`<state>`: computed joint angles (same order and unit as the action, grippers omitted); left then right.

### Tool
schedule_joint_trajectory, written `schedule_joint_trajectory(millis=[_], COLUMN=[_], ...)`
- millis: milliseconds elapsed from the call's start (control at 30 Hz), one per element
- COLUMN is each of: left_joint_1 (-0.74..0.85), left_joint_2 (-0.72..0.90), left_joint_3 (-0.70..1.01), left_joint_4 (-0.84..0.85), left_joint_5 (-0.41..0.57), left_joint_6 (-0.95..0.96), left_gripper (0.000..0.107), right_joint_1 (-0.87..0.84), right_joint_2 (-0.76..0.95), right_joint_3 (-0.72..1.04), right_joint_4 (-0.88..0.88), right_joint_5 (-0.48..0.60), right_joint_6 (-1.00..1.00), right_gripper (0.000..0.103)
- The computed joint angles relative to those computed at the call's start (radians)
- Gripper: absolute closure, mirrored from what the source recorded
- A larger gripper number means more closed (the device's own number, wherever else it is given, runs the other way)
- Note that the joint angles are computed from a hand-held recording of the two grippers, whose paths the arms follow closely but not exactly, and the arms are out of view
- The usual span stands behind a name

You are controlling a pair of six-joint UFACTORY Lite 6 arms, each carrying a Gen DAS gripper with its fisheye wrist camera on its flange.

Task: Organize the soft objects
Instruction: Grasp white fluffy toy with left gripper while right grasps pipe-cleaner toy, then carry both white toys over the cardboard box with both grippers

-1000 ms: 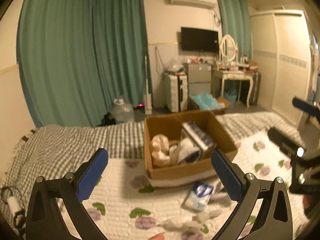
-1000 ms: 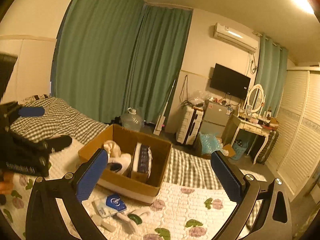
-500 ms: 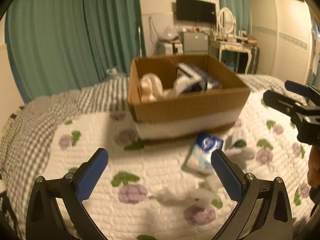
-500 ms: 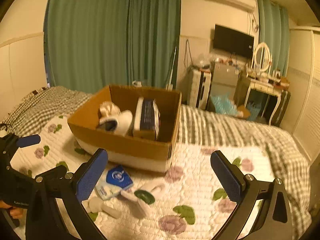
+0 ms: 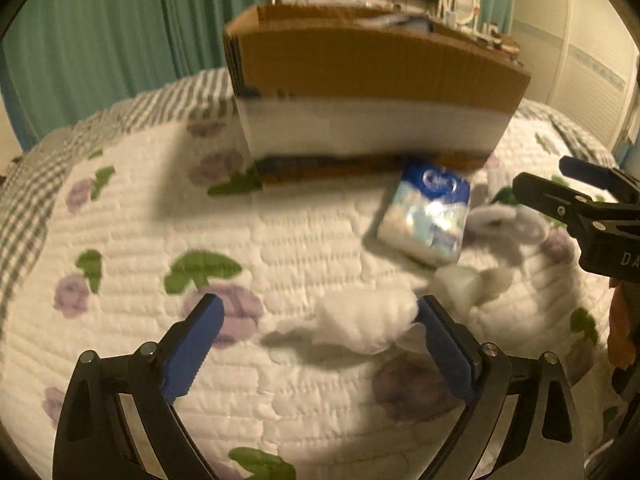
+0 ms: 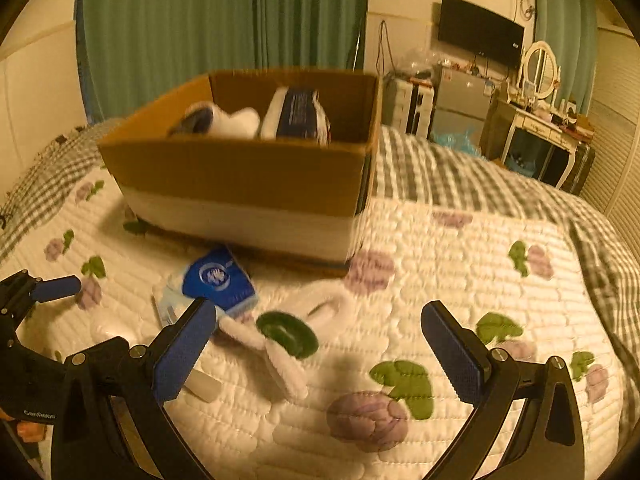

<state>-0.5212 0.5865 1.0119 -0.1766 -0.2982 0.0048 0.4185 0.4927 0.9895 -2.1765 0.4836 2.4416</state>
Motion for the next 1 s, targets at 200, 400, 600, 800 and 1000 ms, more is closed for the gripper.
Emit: schedule_joint_trajectory(millis=[200, 400, 600, 800, 1000], left_joint_1=[0.008, -0.006, -0.013, 0.000, 0.010], left_joint_2=[0.035, 0.002, -0.046, -0.179, -0.376], left_joint_3=[0.010, -0.035, -0.080, -0.174, -0.271], left_joint_4=[0.119, 0.285, 0.165, 0.097, 0.009], left_joint_5=[-0.020, -0.074, -0.089, -0.088, -0.042], left_joint_6=[-0.114, -0.208, -0.067, 0.022, 0.122], left_gripper=[0.034, 0.069, 0.071, 0.071, 0.071], right_joint_1=[-0.013, -0.013, -0.005, 0.065, 0.175], right_joint_2=[0.129, 0.172, 0.098, -0.026, -0.204], right_joint_3=[0.101, 0.132, 0.039, -0.094, -0.187], right_joint_4=[0.070, 0.091, -0.046, -0.025, 0.198], right_joint_5=[-0.064, -0.098, -0.103, -0.040, 0.031], right_joint_6=[-0.065, -0.102, 0.038, 0.058, -0.099], right_gripper=[0.012, 0.062, 0.082, 0.083, 0.083])
